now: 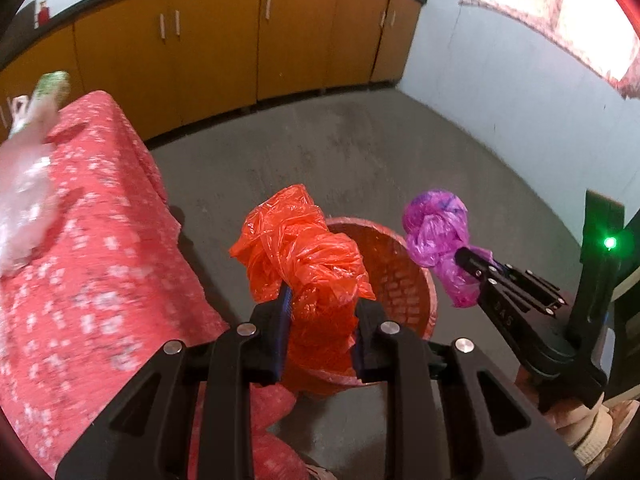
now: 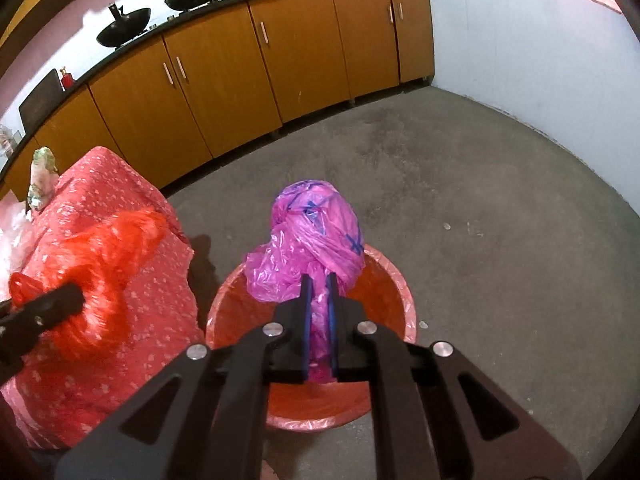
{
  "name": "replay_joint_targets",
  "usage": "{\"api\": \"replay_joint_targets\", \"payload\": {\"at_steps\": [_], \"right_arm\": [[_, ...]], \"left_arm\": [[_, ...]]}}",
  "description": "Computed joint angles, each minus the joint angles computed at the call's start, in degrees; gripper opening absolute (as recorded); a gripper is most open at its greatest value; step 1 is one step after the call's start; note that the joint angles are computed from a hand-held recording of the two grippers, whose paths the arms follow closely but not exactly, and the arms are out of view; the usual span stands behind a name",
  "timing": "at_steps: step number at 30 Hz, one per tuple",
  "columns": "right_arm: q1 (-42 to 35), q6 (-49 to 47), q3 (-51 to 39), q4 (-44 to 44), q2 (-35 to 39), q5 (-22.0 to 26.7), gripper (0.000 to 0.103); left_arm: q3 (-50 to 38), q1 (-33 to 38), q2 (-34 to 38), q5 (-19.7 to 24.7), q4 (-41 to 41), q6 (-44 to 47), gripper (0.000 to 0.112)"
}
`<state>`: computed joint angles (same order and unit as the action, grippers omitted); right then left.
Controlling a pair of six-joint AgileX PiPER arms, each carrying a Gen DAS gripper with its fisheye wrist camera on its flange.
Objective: Collect trash
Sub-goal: 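Carry both bags to the orange wastebasket and open both tools to drop them, then return to the table and grasp bubble wrap with both tools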
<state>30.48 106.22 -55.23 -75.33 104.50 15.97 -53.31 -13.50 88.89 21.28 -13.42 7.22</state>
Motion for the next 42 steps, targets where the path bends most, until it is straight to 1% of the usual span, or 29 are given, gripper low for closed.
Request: {"api": "replay_joint_targets", "payload": {"at_steps": [1, 3, 4, 5, 6, 7, 9, 11, 12, 13, 15, 19, 21, 23, 26, 28, 29, 30, 31, 32, 33, 35, 36, 37, 41, 42], "right_arm": [[0.0, -1.1, -2.0, 0.8, 1.2, 0.0, 0.009], [-0.7, -6.4, -3.7, 5.6, 2.2, -0.9, 0.014], [-1.1, -6.5, -4.2, 5.4, 2.6, -1.4, 0.014], [-1.7, -8.8, -5.3, 7.3, 3.1, -1.7, 0.015], [-2.2, -8.8, -5.6, 7.0, 3.4, -2.2, 0.02], [-2.6, -8.0, -5.8, 6.2, 3.6, -2.5, 0.022], [-3.4, -7.8, -6.2, 6.0, 3.9, -3.0, 0.027], [-3.4, -5.7, -5.6, 4.3, 3.6, -2.6, 0.029], [-3.6, -6.0, -5.2, 4.7, 3.4, -2.4, 0.029], [-3.7, -8.6, -6.1, 7.3, 3.7, -2.1, 0.029], [-3.8, -9.0, -5.6, 7.8, 3.5, -1.5, 0.029], [-3.2, -12.2, -6.3, 11.0, 3.3, 0.0, 0.029], [-2.3, -13.2, -6.5, 12.0, 2.7, 0.4, 0.029], [-1.7, -14.2, -6.2, 12.4, 1.7, 0.2, 0.03], [0.8, -17.3, -7.6, 14.2, 0.8, 0.8, 0.031], [2.9, -20.6, -9.6, 16.4, 0.4, 1.2, 0.031], [4.3, -22.6, -11.0, 17.7, 0.2, 1.4, 0.031], [5.4, -24.6, -12.5, 19.2, 0.2, 1.5, 0.033], [6.3, -26.2, -13.6, 20.4, 0.1, 1.7, 0.034], [7.7, -29.1, -15.7, 22.5, 0.3, 1.8, 0.036], [8.9, -31.8, -17.7, 24.5, 0.6, 2.1, 0.037], [11.4, -37.9, -22.2, 29.1, 1.8, 2.6, 0.039], [12.5, -40.9, -24.6, 31.6, 2.5, 3.0, 0.042], [13.4, -43.8, -26.8, 33.9, 3.4, 3.4, 0.043], [17.6, -58.6, -40.8, 47.5, 9.9, 7.0, 0.053], [18.3, -60.5, -43.1, 49.4, 11.0, 7.8, 0.056]], "left_arm": [[-0.5, -0.5, 0.7, 0.0, 0.5, -0.4, 0.025], [-1.5, -1.9, 1.9, 0.4, 2.6, -3.0, 0.029], [-3.0, -2.5, 3.4, 0.8, 3.8, -4.5, 0.03], [-4.4, -3.7, 4.5, 1.2, 6.0, -7.4, 0.031], [-5.1, -4.1, 5.3, 1.3, 6.5, -8.2, 0.033], [-6.3, -4.9, 6.4, 1.5, 7.5, -9.9, 0.037], [-6.9, -5.0, 7.3, 1.5, 6.7, -9.9, 0.04], [-6.3, -4.8, 7.3, 1.2, 5.3, -9.0, 0.041], [-6.0, -4.8, 7.2, 1.1, 4.5, -8.6, 0.041], [-7.8, -3.8, 8.8, 1.6, 2.5, -6.1, 0.041], [-9.2, -2.6, 10.3, 2.2, -0.4, -3.0, 0.041], [-8.6, -0.8, 8.5, 3.2, -3.9, 0.5, 0.041], [-7.3, 0.2, 6.4, 3.1, -4.9, 1.8, 0.041], [-5.7, 1.1, 3.4, 2.5, -4.3, 1.5, 0.041], [-1.9, 3.6, -3.5, 2.2, -4.6, 2.6, 0.042], [0.5, 5.4, -8.6, 2.2, -3.1, 2.1, 0.045], [1.6, 6.7, -10.7, 2.0, -3.6, 3.1, 0.046], [3.3, 8.5, -14.2, 2.3, -3.5, 3.7, 0.048], [4.3, 10.9, -16.0, 2.1, -5.3, 6.6, 0.049], [5.2, 12.4, -18.0, 2.1, -5.3, 7.2, 0.05], [6.9, 15.3, -21.5, 2.2, -5.3, 8.4, 0.052], [8.4, 19.1, -25.3, 2.1, -2.8, 7.4, 0.054], [9.4, 22.9, -27.9, 2.4, -3.6, 9.2, 0.054], [9.7, 25.2, -28.4, 2.0, -4.4, 10.6, 0.056], [10.9, 39.9, -31.8, 2.3, -12.2, 21.3, 0.06], [11.2, 44.1, -32.0, 2.5, -16.1, 25.9, 0.063]]}}
